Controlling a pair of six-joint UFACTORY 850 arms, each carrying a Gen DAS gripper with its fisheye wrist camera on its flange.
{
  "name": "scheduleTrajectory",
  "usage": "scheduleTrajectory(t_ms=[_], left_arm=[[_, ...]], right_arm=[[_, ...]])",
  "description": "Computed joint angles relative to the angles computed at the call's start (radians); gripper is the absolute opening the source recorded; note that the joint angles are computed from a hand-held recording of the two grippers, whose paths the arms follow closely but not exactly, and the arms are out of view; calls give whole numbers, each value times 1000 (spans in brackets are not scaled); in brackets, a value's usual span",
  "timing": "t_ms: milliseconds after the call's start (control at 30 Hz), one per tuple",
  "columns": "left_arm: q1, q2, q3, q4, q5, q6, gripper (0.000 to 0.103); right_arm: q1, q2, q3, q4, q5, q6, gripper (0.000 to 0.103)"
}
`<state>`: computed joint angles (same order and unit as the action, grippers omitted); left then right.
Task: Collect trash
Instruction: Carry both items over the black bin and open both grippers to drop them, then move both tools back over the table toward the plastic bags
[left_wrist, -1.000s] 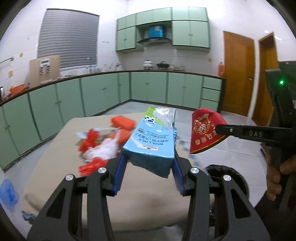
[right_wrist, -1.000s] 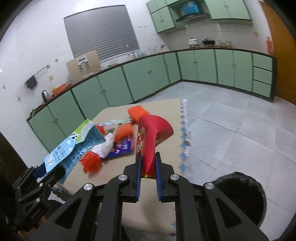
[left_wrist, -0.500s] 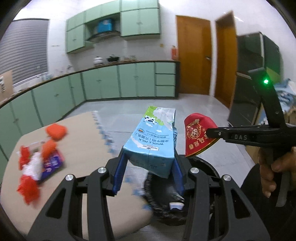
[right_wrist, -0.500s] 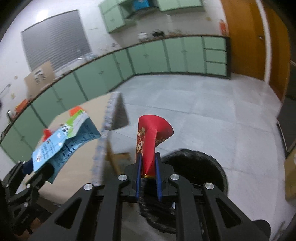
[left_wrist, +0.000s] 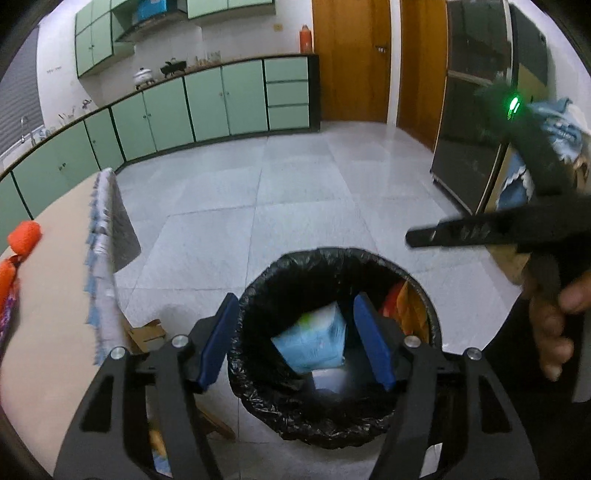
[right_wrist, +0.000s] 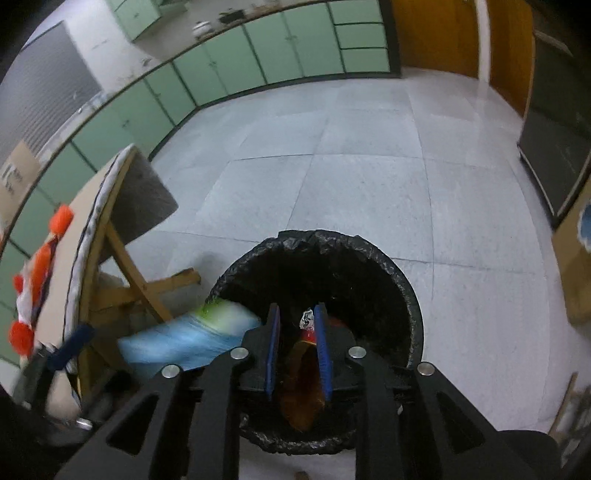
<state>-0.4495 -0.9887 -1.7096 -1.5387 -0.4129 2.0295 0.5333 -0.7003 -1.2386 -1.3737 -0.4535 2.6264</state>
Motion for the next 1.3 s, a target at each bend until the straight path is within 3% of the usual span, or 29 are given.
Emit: scheduleTrajectory(t_ms=[67, 233, 400, 467, 733, 1033, 1300], left_arm=[[-2, -10, -18, 33, 8, -44, 63], [14, 35, 17, -45, 23, -7, 64], [48, 131, 115, -241, 22, 152, 73], [65, 170, 155, -323, 17, 220, 76], [136, 311, 298, -657, -5, 495, 84], [253, 409, 386, -1025, -1, 754, 86], [338, 422, 383, -1182, 21, 862, 87]], right_arm=[[5, 17, 20, -32, -20, 37, 31], [17, 50, 55, -109, -71, 137, 31], [40, 73, 43, -91, -120, 82, 34], [59, 80, 28, -76, -154, 48, 46], [113, 86, -78, -111, -213, -54, 47], [148, -53, -369, -128, -165, -287, 55], [160, -313, -812, 61, -77, -689, 56]])
